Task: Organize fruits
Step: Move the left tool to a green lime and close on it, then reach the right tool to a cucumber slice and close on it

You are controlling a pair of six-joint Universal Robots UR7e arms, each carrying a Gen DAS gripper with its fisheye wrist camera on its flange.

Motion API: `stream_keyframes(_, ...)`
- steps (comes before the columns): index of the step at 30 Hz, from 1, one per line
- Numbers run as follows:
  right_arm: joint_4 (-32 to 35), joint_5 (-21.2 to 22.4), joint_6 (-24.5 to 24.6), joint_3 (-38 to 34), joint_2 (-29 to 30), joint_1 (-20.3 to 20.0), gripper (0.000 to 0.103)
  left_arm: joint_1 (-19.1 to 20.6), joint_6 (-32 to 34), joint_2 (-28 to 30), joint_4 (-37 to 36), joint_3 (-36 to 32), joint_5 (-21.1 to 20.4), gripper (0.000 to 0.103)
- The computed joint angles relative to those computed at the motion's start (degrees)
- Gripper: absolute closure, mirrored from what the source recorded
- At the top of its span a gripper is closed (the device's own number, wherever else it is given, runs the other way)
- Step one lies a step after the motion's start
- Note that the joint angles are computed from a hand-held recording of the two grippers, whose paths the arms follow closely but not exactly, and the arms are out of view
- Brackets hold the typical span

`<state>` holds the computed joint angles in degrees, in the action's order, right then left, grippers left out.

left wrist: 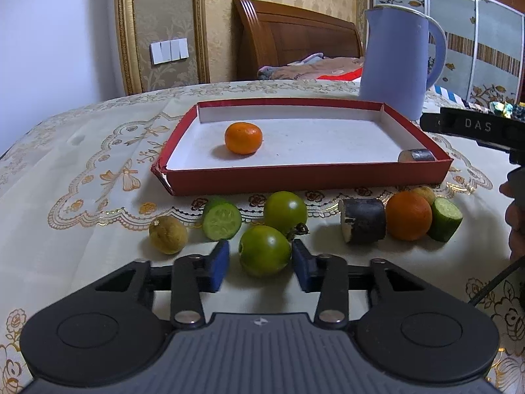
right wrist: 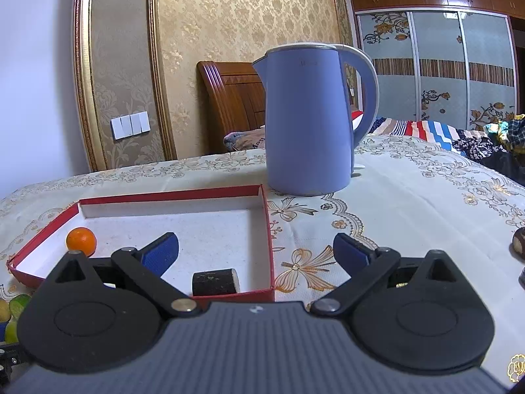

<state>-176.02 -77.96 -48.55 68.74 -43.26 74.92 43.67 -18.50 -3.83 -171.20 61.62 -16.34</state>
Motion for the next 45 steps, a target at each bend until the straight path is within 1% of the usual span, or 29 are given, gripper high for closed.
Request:
stream_keyframes(4, 0.0, -0.2, -0.1, 0.0, 0.1, 0.0, 0.003, 0.1, -0.1, -0.1, 0.9, -0.1, -0.5, 0.069)
stream_keyframes(9, -0.3, -0.2, -0.3, 0.0, 0.1, 0.0, 0.003, 0.3, 0.4, -0.3, -0.9, 0.3, -1.1, 0.07)
stream_keyframes(14, -1.2, -0.3, -0.1, 0.1, 0.1, -0.1, 0.003, 0.0, 2.7, 0.4, -3.9, 0.0, 0.1, 0.07)
stream_keyframes(17, -0.5, -0.1, 0.8, 0.9, -0.9, -0.6, 0.003, 0.0, 2.9, 0.1, -5.1, 0.8, 0.1, 0.07)
stream_keyframes(20, -0.1, 1.4, 1.1, 3.3, -3.1, -1.7, 0.003, 0.0, 2.2, -0.5, -5.5, 1.9, 0.6, 0.07)
stream_keyframes(22, 0.1, 2.5, -0.4, 5.6, -5.0, -2.6, 0.003, 0.2, 0.7, -1.4, -5.7, 3.4, 0.1, 0.07)
stream_keyframes(25, 2.1, 1.4, -4.7, 8.3, -7.4, -3.4, 0.003, 0.3, -0.3, -2.2, -6.6, 4.7, -0.7, 0.07)
stream_keyframes(26, 3.0, 1.1, -5.4, 8.9, -7.9, -3.6, 0.003, 0.3, -0.2, -2.2, -6.8, 4.7, -0.6, 0.07)
stream_keyframes(28, 6.4, 0.5, -5.8, 9.4, -9.1, -4.0, 0.003, 0.2, 0.0, -2.1, -6.7, 4.6, -0.5, 0.07)
stream_keyframes(31, 11.0, 0.3, -4.8, 9.5, -10.3, -4.2, 0.003, 0.2, -0.2, -2.0, -6.3, 4.5, -0.3, 0.07)
stream_keyframes(33, 13.8, -0.7, -6.1, 9.6, -10.7, -4.0, 0.003, 0.2, -0.5, -2.0, -6.0, 4.6, -0.3, 0.07)
stream_keyframes(34, 15.1, -0.4, -6.9, 9.9, -11.1, -4.1, 0.003, 0.2, -0.6, -2.1, -5.9, 4.6, -0.3, 0.07)
stream_keyframes(37, 14.8, -0.5, -9.5, 11.6, -11.8, -3.9, 0.003, 0.2, -0.9, -2.1, -5.3, 4.6, -0.2, 0.07)
stream_keyframes(40, 15.0, -1.7, -11.5, 12.1, -11.7, -3.3, 0.003, 0.2, -1.1, -2.1, -5.1, 4.6, -0.2, 0.07)
stream_keyframes(45, 13.2, -5.9, -12.9, 12.2, -10.7, -1.8, 0.004, 0.2, -0.9, -2.0, -5.1, 4.5, -0.2, 0.07)
